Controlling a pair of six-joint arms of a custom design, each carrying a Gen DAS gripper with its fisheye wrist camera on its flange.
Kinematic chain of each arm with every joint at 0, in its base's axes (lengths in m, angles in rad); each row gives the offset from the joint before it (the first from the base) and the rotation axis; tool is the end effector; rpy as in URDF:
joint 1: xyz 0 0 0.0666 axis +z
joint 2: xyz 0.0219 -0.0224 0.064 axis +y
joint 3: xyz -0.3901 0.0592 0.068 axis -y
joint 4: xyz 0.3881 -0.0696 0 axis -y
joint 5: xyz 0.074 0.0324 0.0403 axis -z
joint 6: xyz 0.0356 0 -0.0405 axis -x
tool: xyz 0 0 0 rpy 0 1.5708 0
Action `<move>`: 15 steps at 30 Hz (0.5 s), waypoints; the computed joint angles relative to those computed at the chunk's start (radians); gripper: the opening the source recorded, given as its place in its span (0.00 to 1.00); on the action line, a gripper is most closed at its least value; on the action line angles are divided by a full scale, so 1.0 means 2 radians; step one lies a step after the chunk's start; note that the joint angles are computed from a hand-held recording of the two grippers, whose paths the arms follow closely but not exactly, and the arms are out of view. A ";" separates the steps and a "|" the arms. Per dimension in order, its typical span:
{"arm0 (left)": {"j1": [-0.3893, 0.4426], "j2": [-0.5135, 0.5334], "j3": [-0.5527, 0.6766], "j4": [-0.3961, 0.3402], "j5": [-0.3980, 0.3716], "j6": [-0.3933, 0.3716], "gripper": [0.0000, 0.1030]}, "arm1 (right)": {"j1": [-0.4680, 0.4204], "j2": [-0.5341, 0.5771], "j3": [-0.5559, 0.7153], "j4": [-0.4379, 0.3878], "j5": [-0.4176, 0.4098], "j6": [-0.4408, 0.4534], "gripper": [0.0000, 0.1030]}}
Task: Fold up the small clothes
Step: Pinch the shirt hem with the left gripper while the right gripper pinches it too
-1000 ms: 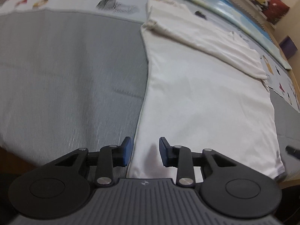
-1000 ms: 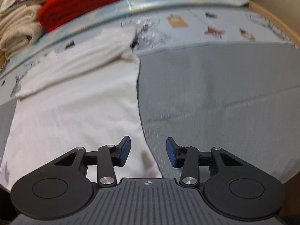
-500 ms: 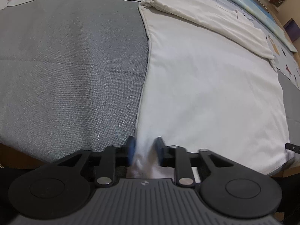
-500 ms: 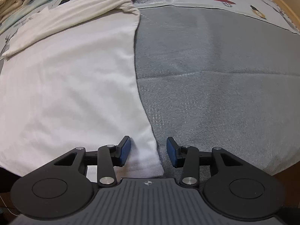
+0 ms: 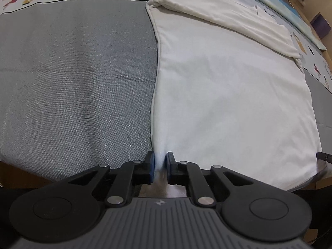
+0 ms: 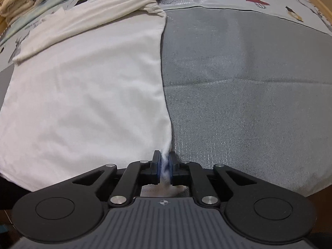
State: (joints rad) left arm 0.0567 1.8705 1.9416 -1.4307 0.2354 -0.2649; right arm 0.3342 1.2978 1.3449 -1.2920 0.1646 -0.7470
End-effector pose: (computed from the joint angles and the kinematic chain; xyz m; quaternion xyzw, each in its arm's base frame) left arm 0.6112 0.0260 0.4046 0.1149 0.9809 -0.0985 0.1220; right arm 0.3843 0.1268 0.4394 0.2146 0.9598 0.0137 0.1804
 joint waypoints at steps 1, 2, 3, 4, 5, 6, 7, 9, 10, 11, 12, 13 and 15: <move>0.000 0.000 0.000 0.000 -0.001 0.000 0.11 | 0.000 0.001 0.001 -0.001 0.000 0.001 0.09; 0.000 0.000 -0.001 0.000 -0.002 0.000 0.11 | 0.000 0.002 0.001 -0.002 -0.001 0.001 0.09; -0.001 0.001 -0.001 0.001 -0.002 -0.001 0.11 | -0.001 0.003 0.002 -0.002 -0.002 0.001 0.09; -0.001 0.000 -0.002 0.002 -0.002 -0.002 0.11 | -0.001 0.004 0.002 -0.002 -0.002 0.001 0.09; -0.002 0.000 -0.002 0.002 -0.003 -0.004 0.11 | -0.001 0.004 0.002 -0.002 -0.001 0.002 0.09; -0.002 0.000 -0.002 0.003 -0.004 -0.005 0.11 | 0.000 0.005 0.003 -0.002 -0.001 0.002 0.09; 0.000 0.001 0.000 0.002 -0.003 -0.007 0.09 | 0.000 0.005 0.003 -0.002 0.000 0.004 0.09; -0.003 0.000 -0.001 0.005 -0.002 -0.006 0.08 | 0.000 0.003 0.001 0.000 0.000 0.006 0.07; -0.003 -0.001 -0.002 0.007 -0.002 -0.006 0.08 | 0.000 0.002 0.001 0.001 0.000 0.006 0.06; -0.003 -0.003 -0.005 0.009 -0.002 -0.005 0.08 | -0.001 0.000 -0.001 0.005 0.001 0.005 0.06; -0.002 -0.003 -0.004 0.008 -0.001 -0.004 0.08 | 0.000 -0.003 -0.002 0.009 0.003 0.004 0.06; -0.002 -0.002 -0.003 0.007 -0.001 -0.003 0.08 | 0.000 -0.005 -0.003 0.013 0.005 0.001 0.06; -0.002 -0.002 -0.003 0.004 -0.001 -0.005 0.08 | -0.002 -0.008 -0.005 0.014 0.006 -0.003 0.06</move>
State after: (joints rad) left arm 0.0530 1.8671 1.9352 -1.4233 0.2332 -0.2756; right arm 0.3309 1.2811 1.3348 -1.2638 0.1764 -0.7529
